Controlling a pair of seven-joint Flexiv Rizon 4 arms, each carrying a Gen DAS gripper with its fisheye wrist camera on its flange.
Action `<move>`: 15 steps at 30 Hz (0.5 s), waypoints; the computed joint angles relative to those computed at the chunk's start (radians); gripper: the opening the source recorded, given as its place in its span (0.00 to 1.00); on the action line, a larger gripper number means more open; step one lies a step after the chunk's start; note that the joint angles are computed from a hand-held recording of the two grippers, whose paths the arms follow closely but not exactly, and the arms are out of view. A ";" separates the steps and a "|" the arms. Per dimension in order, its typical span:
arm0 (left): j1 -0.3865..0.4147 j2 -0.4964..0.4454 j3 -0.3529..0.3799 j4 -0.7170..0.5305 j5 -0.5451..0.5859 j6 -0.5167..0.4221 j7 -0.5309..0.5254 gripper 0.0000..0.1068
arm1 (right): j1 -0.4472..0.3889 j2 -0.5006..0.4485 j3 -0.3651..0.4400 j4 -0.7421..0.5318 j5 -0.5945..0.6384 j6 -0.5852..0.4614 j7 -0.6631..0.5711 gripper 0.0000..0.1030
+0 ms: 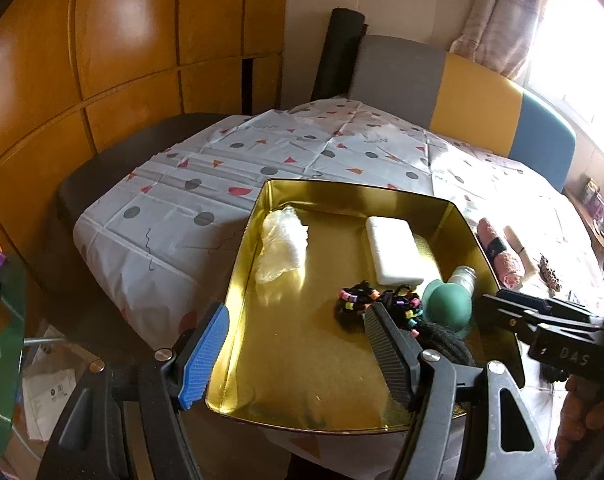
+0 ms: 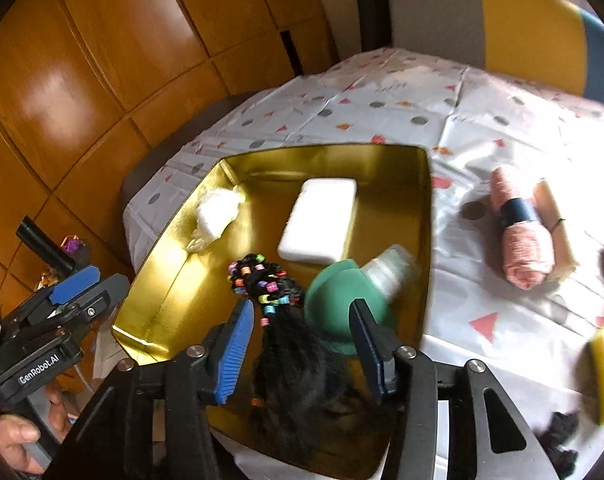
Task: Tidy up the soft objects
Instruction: 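Lower the hair piece into the tray and open the right gripper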
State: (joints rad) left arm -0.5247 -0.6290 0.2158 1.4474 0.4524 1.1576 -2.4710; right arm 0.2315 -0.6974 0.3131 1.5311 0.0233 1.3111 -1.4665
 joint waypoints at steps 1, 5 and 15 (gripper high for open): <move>-0.002 -0.001 -0.003 -0.004 0.002 -0.005 0.008 0.67 | -0.001 0.012 -0.006 0.018 0.003 0.018 0.002 0.50; -0.009 -0.004 -0.013 -0.021 0.008 -0.015 0.035 0.67 | -0.028 0.045 0.003 0.063 0.019 0.063 -0.001 0.51; -0.024 -0.027 -0.035 -0.068 0.003 -0.046 0.096 0.67 | -0.078 0.118 -0.043 0.174 0.007 0.169 0.065 0.53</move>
